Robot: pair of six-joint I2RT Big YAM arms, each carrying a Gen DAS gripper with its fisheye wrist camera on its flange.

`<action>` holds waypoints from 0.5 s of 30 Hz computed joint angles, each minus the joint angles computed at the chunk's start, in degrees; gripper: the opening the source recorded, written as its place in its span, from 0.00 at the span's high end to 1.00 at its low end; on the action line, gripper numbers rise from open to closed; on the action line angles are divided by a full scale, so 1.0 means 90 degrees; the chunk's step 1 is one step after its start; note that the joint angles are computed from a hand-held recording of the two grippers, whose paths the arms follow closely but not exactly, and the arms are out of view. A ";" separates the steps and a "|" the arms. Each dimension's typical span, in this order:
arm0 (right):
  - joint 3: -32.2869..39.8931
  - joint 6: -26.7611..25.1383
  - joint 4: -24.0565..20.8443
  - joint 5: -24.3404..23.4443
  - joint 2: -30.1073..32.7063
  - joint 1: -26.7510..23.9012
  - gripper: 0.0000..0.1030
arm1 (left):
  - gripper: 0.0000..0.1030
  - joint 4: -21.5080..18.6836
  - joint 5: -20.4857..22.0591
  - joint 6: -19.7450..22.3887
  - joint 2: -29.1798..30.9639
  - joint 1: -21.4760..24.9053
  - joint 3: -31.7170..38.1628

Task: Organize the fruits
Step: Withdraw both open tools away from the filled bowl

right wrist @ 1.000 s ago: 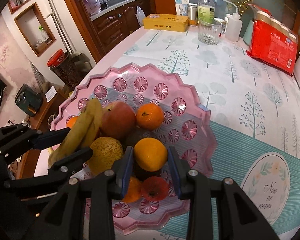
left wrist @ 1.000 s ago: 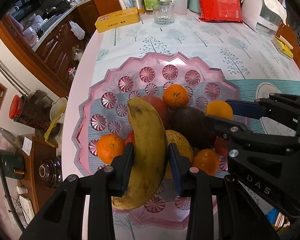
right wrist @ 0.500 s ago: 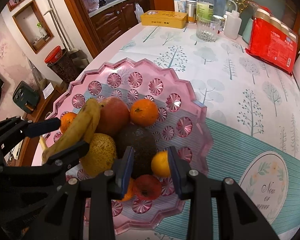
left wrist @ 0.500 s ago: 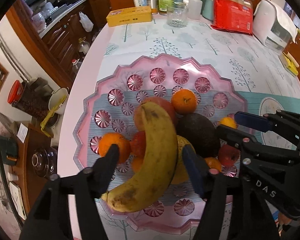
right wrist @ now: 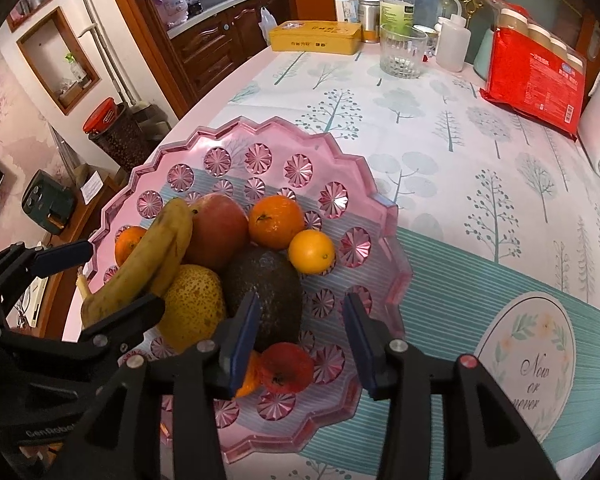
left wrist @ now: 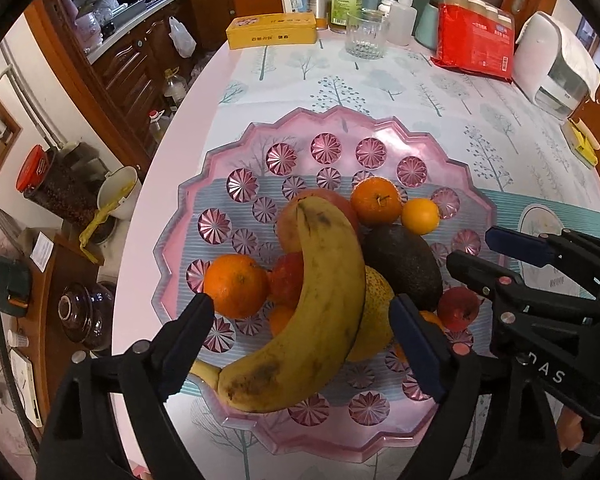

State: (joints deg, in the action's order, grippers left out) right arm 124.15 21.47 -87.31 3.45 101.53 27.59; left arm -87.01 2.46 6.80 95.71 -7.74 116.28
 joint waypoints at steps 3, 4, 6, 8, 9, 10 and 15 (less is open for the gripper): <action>-0.0066 0.0077 -0.0008 0.0078 -0.0062 0.0028 0.57 | 0.13 0.0020 0.0018 0.0009 -0.0056 -0.0017 -0.0045; -0.0122 0.0126 0.0006 0.0111 -0.0109 0.0040 0.57 | 0.13 0.0017 0.0051 0.0011 -0.0077 -0.0018 -0.0064; -0.0197 0.0188 0.0015 0.0153 -0.0175 0.0048 0.57 | 0.12 0.0005 0.0127 0.0028 -0.0141 -0.0010 -0.0120; -0.0283 0.0282 0.0014 0.0212 -0.0260 0.0076 0.57 | 0.12 -0.0014 0.0209 0.0072 -0.0206 -0.0012 -0.0163; -0.0321 0.0337 0.0009 0.0255 -0.0305 0.0093 0.57 | 0.12 -0.0006 0.0238 0.0097 -0.0247 -0.0013 -0.0194; -0.0370 0.0402 0.0000 0.0300 -0.0361 0.0111 0.57 | 0.12 -0.0011 0.0250 0.0113 -0.0272 -0.0028 -0.0198; -0.0643 0.0748 -0.0031 0.0512 -0.0697 0.0159 0.57 | 0.12 -0.0030 0.0381 0.0153 -0.0475 -0.0141 -0.0275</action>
State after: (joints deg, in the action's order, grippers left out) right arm 118.36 28.21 -87.59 8.06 95.26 29.01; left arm -87.28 5.88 8.17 91.43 -9.01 113.81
